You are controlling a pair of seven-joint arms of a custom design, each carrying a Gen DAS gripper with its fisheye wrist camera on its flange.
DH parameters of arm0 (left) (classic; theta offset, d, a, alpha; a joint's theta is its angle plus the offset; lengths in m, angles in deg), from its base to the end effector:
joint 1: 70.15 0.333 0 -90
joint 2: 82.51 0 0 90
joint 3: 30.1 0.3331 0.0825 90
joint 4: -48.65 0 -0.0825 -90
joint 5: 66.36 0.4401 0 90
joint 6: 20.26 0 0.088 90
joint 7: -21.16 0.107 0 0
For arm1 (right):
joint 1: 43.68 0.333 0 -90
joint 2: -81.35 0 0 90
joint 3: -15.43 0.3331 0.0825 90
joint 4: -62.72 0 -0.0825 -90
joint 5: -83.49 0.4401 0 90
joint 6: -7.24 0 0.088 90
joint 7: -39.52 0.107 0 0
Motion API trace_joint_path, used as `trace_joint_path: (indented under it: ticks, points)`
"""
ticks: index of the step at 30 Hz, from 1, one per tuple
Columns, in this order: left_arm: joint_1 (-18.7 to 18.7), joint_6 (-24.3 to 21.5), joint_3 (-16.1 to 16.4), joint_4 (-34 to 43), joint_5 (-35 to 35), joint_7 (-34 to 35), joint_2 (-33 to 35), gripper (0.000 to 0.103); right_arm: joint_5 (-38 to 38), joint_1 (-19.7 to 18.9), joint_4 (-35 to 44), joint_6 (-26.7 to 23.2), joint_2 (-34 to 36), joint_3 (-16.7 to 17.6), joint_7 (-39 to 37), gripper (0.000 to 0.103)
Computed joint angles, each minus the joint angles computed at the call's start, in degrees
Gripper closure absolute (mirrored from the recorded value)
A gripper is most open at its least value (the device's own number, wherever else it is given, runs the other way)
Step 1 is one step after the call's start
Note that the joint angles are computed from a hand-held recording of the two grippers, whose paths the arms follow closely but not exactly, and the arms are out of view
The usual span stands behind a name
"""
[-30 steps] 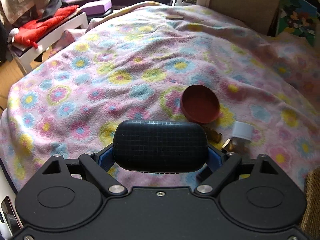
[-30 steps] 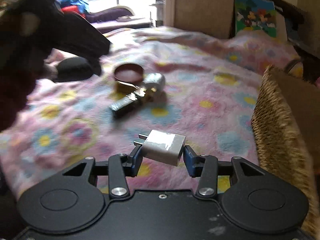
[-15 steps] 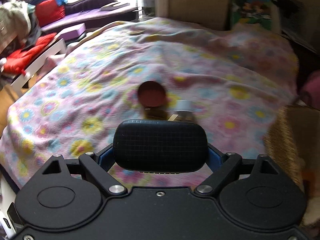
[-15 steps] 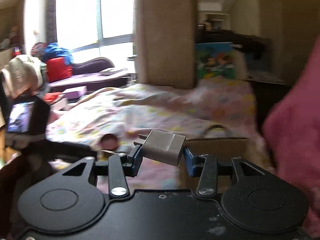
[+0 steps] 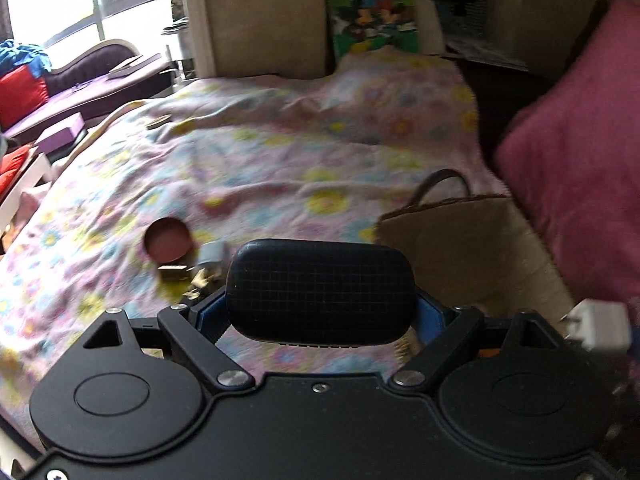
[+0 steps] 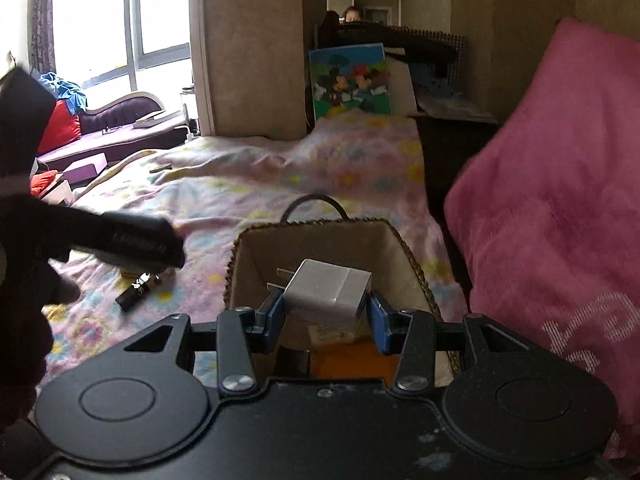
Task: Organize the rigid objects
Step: 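Carry the white adapter and dark grey case into the wicker basket and open both tools, then move both tools back over the remaining items on the blanket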
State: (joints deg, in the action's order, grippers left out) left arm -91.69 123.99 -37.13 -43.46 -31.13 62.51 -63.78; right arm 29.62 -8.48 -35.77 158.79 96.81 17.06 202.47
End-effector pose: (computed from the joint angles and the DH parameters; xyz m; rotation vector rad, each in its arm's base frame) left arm 0.6680 -0.3565 0.5019 -1.7712 1.8214 -0.6833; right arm 0.5764 0.4559 0.4880 -1.7062 1.6002 -0.7160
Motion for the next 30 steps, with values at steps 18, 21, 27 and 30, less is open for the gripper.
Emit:
trace_joint_path:
  ticks: [18,21,27,30]
  points:
    - [-2.09,-3.93,0.2,12.62,-9.02,9.78,8.73,0.012,2.89,0.32,2.65,-2.39,2.58,-0.96,-2.58,0.048]
    - [-2.13,-4.22,0.48,12.37,-9.13,9.41,8.47,0.012,3.26,0.4,3.06,-2.48,2.79,-0.96,-3.31,0.048]
    - [-1.34,-4.32,0.53,11.23,-9.99,9.01,7.85,0.012,3.39,0.78,4.09,-3.06,3.47,-1.14,-3.97,0.048]
    - [-0.66,-3.86,0.54,9.96,-10.41,8.53,7.14,0.012,3.73,0.98,4.55,-3.2,3.77,-1.2,-4.43,0.048]
